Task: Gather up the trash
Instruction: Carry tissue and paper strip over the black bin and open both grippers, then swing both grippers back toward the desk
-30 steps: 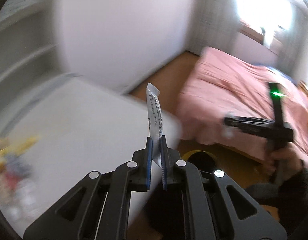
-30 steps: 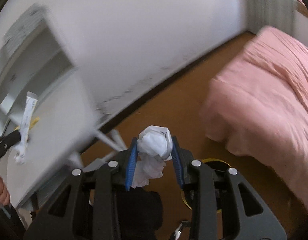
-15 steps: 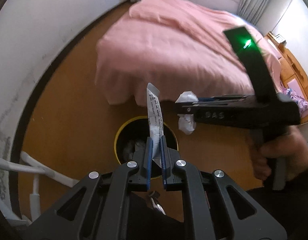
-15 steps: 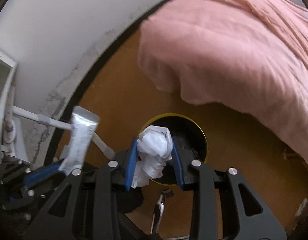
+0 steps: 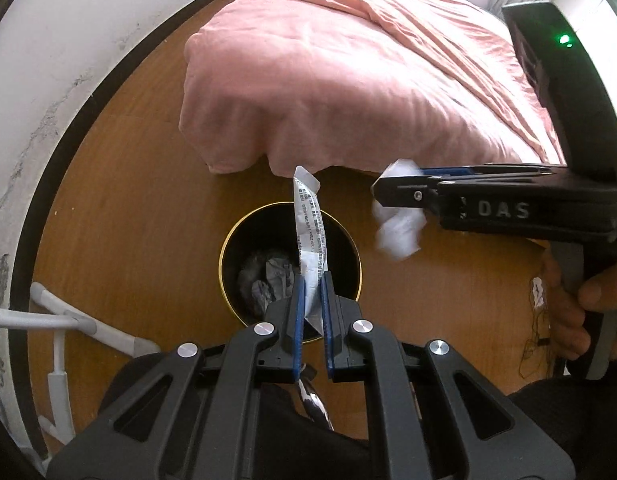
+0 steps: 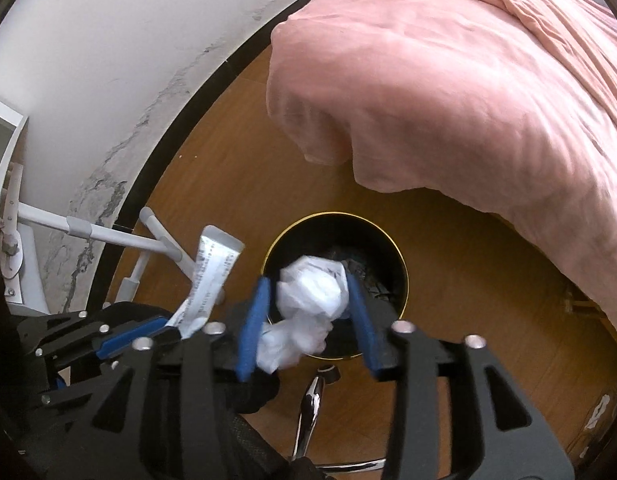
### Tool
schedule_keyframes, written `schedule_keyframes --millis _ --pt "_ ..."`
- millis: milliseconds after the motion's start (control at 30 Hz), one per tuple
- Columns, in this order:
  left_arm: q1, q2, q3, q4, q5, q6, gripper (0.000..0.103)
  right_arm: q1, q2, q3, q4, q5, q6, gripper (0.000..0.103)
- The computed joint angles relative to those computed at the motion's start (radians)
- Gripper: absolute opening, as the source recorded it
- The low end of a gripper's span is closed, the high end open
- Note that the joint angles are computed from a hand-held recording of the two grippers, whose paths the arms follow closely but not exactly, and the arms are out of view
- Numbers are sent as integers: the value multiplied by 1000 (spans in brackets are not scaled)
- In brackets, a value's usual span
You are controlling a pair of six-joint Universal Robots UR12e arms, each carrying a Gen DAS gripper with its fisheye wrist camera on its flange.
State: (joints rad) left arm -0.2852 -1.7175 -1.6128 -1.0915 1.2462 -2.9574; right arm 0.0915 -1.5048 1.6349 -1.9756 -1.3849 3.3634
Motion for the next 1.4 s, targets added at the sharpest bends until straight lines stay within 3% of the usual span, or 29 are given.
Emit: schedule_keyframes --millis 67,433,467,500,533,567,900,1033,1200,1333,1400 --pt "-2 -1 2 -6 1 -1 7 -1 -1 0 -11 0 -1 63" --pt "-15 -2 8 -16 6 8 10 -14 -21 15 -62 -17 59 65" --pt "-17 -3 11 -18 8 14 14 -16 -23 16 -68 -17 67 66" --pt "-18 -4 13 -20 7 15 33 -19 -22 17 -75 -15 70 67" --pt "-19 -1 11 -17 10 14 60 -20 -24 18 -79 -15 73 67" --pt "-19 6 2 8 18 5 68 -20 -24 18 -81 -16 73 68" --pt "15 102 -54 114 50 -31 84 8 -15 3 -131 -20 54 70" --pt "51 178 -91 163 52 -49 87 38 -7 -13 -174 -21 33 70" --pt "136 314 -158 217 109 -69 91 100 2 -53 -227 -6 10 70" --pt "243 429 -217 246 183 -108 91 180 30 -122 -274 40 -50 71" --pt "324 493 -252 246 204 -140 91 224 53 -165 -287 74 -85 70"
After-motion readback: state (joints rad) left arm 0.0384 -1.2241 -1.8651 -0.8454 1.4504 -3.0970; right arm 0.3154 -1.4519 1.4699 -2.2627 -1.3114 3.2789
